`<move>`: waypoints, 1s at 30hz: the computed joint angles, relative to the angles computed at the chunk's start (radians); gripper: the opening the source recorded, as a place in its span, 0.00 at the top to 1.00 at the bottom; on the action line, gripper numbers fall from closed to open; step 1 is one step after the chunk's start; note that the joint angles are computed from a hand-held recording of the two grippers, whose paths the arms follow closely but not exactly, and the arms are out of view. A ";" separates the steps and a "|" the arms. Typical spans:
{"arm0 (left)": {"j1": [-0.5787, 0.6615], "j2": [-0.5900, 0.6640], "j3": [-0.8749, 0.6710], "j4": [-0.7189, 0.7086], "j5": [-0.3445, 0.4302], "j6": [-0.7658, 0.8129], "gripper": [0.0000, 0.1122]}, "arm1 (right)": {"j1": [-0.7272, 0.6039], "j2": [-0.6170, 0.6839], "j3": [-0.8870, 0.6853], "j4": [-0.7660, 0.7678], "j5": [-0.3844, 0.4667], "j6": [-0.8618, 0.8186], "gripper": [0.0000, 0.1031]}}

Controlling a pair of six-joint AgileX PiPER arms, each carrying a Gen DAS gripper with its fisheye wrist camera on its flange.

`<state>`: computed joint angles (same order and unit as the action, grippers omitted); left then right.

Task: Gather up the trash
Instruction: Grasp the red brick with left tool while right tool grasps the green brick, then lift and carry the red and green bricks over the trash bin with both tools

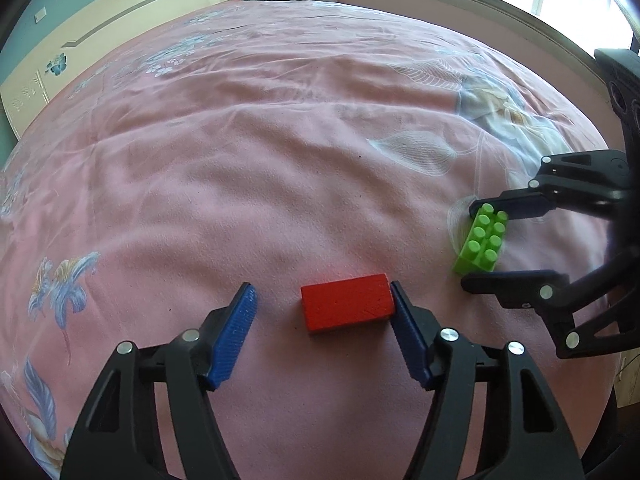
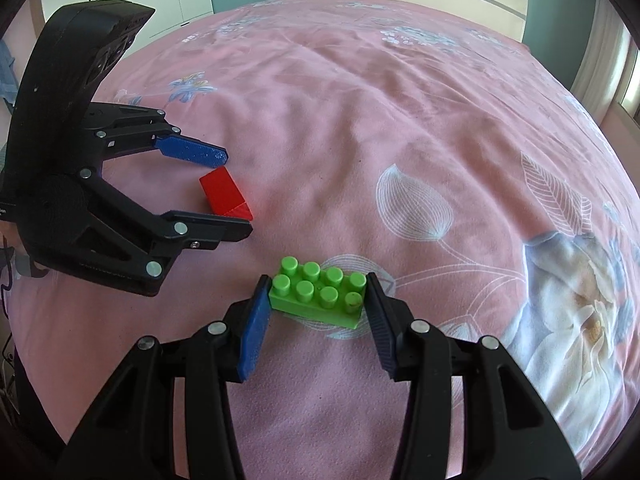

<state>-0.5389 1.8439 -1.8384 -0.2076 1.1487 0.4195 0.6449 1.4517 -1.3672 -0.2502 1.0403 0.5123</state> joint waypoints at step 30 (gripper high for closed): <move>-0.050 -0.150 0.115 0.095 0.016 -0.064 0.61 | 0.078 -0.070 -0.005 -0.029 0.056 0.063 0.54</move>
